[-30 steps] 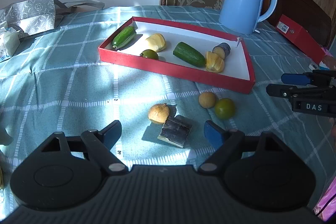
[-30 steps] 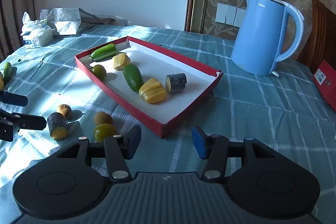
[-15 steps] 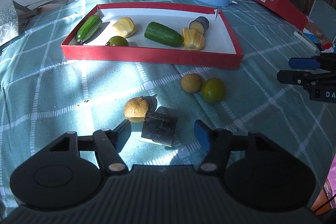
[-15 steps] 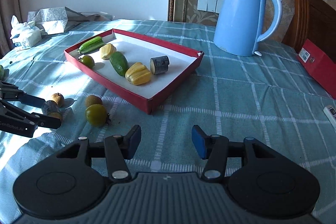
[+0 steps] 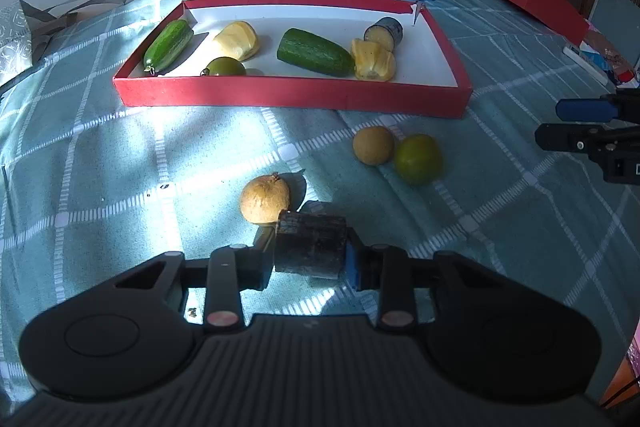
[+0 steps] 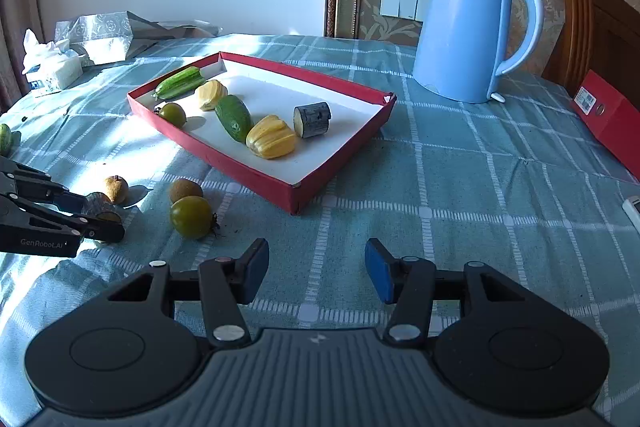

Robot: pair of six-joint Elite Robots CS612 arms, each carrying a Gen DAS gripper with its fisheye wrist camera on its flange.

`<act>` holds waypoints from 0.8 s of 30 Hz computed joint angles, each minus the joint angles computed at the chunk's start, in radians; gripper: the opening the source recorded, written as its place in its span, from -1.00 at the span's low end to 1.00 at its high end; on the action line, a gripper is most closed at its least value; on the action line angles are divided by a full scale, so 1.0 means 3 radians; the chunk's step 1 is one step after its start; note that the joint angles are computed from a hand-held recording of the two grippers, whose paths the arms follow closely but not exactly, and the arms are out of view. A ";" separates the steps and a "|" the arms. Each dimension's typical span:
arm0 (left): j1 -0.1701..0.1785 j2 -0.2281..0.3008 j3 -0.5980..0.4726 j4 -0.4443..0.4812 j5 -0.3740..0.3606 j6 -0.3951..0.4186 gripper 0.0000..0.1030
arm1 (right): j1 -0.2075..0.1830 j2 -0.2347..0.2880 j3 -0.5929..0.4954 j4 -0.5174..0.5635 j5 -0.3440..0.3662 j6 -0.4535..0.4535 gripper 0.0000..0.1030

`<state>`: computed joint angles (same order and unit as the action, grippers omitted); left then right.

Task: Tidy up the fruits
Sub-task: 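Close the left tool on the dark sweet potato slice, then lift the slice with the left tool while the right grasps a green tomato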

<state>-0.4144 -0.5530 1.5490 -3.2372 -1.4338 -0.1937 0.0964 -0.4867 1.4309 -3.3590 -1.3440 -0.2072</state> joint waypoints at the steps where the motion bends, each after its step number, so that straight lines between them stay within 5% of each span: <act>1: -0.0003 -0.0004 0.0008 -0.0007 0.0032 -0.0039 -0.40 | -0.0001 0.0000 -0.0003 0.0013 0.0017 -0.0017 0.01; 14: 0.0007 -0.0159 0.0270 -0.0252 0.0179 -0.0409 -0.40 | 0.0085 0.0039 -0.0154 0.0221 0.0444 -0.0476 0.01; 24: 0.0000 -0.0262 0.0447 -0.0383 0.0339 -0.0675 -0.40 | 0.0137 0.0103 -0.0293 0.0355 0.0533 -0.0617 0.01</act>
<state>-0.4143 -0.6315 1.6831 -3.3523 -1.3321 -0.3961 0.1374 -0.4558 1.3431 -3.2524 -1.1841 -0.3922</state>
